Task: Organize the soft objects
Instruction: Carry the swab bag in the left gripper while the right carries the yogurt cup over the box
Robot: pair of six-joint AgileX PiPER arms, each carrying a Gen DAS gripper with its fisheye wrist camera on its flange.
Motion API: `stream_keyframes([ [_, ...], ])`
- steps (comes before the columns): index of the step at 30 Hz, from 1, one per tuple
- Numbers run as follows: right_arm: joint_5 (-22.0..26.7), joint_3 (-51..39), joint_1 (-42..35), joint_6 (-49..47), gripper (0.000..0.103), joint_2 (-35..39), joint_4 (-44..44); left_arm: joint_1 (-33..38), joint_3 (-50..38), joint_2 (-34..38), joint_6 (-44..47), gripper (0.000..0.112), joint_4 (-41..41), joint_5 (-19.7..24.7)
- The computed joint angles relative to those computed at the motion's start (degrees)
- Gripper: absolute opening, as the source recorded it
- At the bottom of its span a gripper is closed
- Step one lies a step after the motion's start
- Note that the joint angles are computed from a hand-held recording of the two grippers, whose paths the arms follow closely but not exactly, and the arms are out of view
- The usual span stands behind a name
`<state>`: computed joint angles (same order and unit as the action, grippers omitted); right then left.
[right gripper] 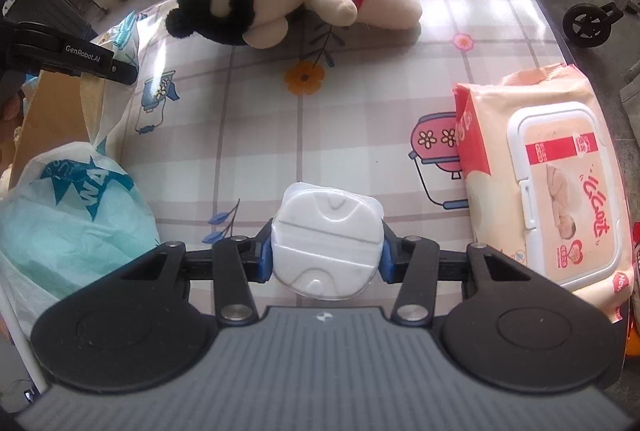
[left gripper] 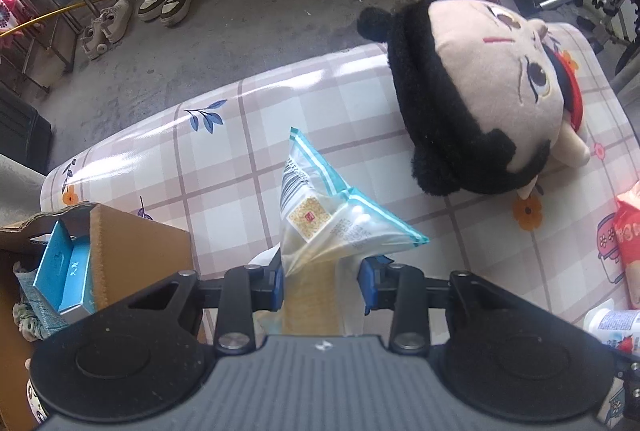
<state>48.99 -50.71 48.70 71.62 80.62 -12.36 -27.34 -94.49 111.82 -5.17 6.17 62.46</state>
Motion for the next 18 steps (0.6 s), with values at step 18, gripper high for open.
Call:
stream_keyframes([
  [18,5.1,-25.9,3.6,1.0,0.046,12.7,-10.8,16.0,2.7,-14.9,-1.5,0.035,-12.3,-2.1],
])
